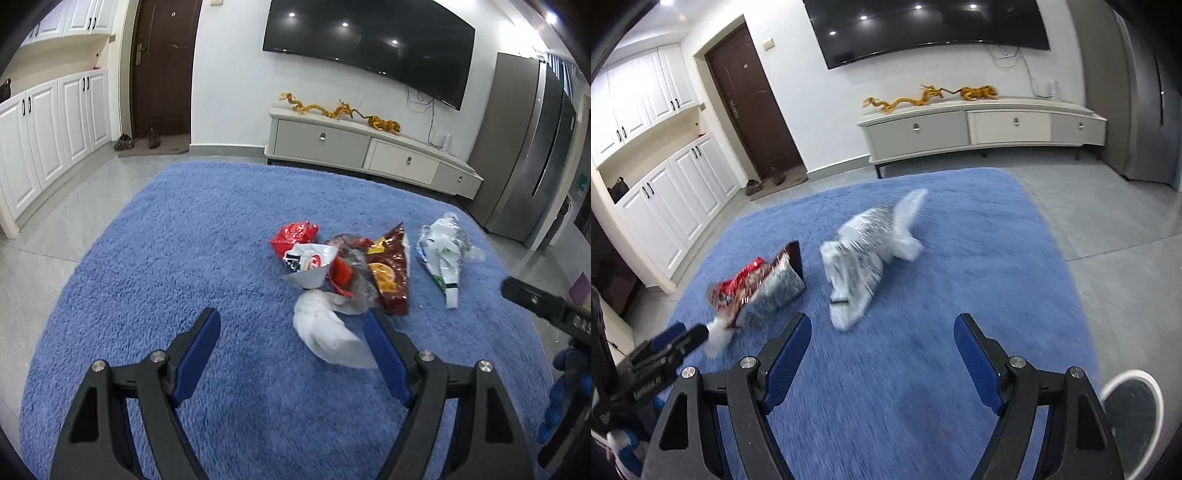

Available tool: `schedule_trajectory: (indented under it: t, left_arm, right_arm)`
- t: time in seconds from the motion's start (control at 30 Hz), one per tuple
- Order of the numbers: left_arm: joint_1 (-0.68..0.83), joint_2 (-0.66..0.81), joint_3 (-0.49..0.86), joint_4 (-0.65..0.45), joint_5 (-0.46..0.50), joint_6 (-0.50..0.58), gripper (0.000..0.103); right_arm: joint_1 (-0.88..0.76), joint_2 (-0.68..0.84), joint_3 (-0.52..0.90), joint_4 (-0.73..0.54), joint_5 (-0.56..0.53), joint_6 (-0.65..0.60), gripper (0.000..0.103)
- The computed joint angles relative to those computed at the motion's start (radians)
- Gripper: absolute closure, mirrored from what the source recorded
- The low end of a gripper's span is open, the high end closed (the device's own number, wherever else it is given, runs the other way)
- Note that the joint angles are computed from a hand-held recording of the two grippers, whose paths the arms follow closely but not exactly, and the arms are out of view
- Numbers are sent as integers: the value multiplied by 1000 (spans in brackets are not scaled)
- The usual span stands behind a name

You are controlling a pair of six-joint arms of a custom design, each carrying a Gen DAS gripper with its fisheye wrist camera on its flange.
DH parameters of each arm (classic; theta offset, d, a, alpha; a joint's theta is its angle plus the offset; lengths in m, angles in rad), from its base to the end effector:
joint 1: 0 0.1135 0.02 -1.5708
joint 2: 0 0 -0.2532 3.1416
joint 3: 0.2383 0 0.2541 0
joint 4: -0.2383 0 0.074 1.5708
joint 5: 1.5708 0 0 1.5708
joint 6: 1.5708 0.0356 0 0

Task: Collect trash
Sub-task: 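Grasp the white tissue with the left tool while the right tool grasps the white plastic bag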

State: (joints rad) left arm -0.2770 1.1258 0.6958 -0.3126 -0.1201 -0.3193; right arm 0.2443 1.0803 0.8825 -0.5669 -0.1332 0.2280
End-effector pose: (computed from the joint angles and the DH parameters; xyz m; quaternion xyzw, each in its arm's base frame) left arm 0.2330 -0.0618 0.2197 -0.0435 0.9131 -0.0655 0.4001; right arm 0.2254 0.0611 0.2715 -0.0336 0.9176 0.1511 0.3662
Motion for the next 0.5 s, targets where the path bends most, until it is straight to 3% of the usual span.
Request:
schedule_trajectory:
  t: [0.27, 0.43, 0.5]
  left_arm:
    - [47, 76, 13, 31, 97, 4, 26]
    - [40, 134, 48, 20, 120, 27, 41]
    - [29, 151, 58, 14, 123, 32, 54]
  right_arm:
    - [30, 189, 60, 116, -16, 43, 25]
    - [27, 248, 81, 138, -13, 54, 25]
    - [22, 269, 90, 139, -14, 59, 28]
